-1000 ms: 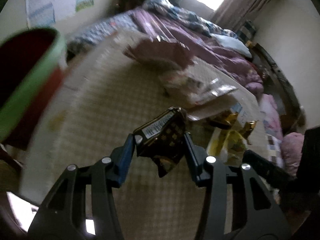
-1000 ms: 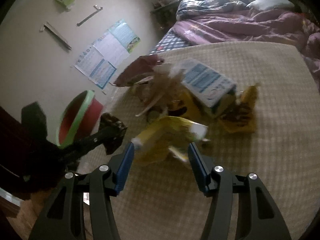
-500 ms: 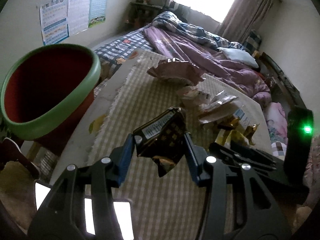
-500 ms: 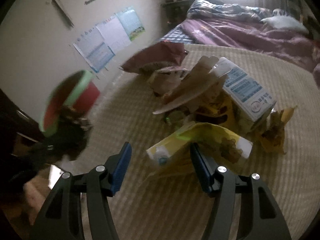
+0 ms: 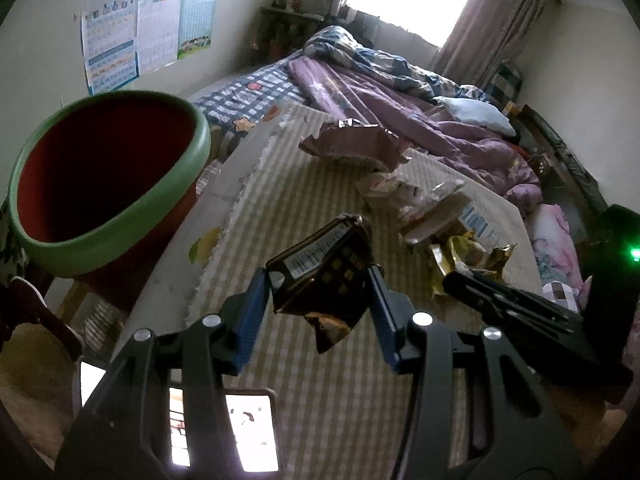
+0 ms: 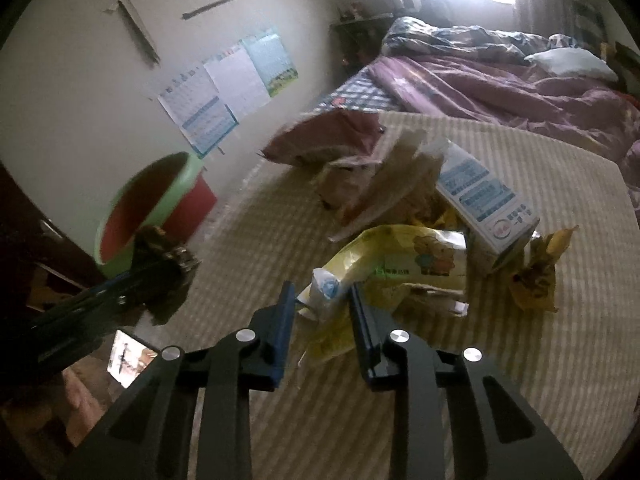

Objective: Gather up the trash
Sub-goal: 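Grasp the white and yellow paper scrap with the right tool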

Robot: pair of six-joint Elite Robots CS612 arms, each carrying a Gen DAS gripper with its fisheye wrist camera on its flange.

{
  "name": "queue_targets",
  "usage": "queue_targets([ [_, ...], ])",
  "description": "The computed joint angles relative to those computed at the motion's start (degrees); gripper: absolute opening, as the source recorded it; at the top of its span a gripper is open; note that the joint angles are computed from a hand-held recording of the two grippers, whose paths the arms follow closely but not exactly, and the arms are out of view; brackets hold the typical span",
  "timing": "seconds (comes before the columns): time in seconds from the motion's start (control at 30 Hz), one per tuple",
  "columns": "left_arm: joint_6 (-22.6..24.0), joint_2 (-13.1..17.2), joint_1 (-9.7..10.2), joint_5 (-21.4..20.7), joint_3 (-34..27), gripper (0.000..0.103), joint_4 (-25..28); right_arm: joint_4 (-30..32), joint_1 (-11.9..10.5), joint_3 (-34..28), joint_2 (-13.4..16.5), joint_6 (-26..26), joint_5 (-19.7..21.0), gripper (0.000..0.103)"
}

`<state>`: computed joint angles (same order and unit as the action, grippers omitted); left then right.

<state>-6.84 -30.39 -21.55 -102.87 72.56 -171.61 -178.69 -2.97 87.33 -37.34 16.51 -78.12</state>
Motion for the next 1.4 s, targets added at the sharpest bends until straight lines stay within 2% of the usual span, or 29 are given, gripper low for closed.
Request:
queue_targets([
  [0.33, 0.2, -0.31, 0.05, 0.89, 0.1, 0.047, -0.87, -4.82, 0.57, 1.4, -1.42, -0.54, 0.62, 0.027],
  [0.8, 2.07, -0.65, -0.16, 0.0, 0.28, 0.047, -0.08, -6.18, 0.42, 0.84, -2.0, -1.05, 1.08, 0.027],
  [1.4, -0.72, 0.36, 1.3, 1.77, -1.55, 0.047, -0.5, -1.75, 0.92, -2.65, -0.23, -2.06, 3.56, 0.027],
])
